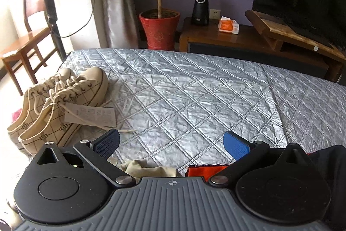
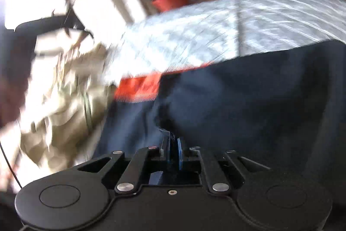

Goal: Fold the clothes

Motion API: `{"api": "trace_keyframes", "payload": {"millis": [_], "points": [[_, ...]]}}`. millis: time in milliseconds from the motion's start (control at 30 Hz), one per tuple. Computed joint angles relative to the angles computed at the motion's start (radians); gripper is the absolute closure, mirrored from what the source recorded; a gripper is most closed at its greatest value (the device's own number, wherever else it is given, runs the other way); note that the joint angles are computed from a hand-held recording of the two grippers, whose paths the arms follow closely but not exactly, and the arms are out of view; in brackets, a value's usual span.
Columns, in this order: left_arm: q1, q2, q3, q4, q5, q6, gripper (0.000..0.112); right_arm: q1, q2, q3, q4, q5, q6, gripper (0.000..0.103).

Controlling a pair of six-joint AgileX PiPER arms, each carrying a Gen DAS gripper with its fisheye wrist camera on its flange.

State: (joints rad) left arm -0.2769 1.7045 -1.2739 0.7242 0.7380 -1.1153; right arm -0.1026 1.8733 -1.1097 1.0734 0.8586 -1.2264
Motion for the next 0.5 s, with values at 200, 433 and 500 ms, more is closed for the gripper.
{"api": "trace_keyframes", "payload": {"millis": [200, 433, 500], "points": [[0.012, -0.010, 0.006, -0.004, -0.004, -0.007, 0.010, -0.081, 0.024, -0.131, 0.106, 0.167, 0.158, 0.097], [0.018, -0.018, 0.014, -0.007, -0.010, -0.013, 0.010, -0.027, -0.074, -0.077, 0.041, 0.032, 0.053, 0.097], [0.016, -0.018, 0.015, -0.006, -0.010, -0.008, 0.010, -0.035, -0.040, -0.072, 0.053, 0.035, 0.077, 0.097]]}}
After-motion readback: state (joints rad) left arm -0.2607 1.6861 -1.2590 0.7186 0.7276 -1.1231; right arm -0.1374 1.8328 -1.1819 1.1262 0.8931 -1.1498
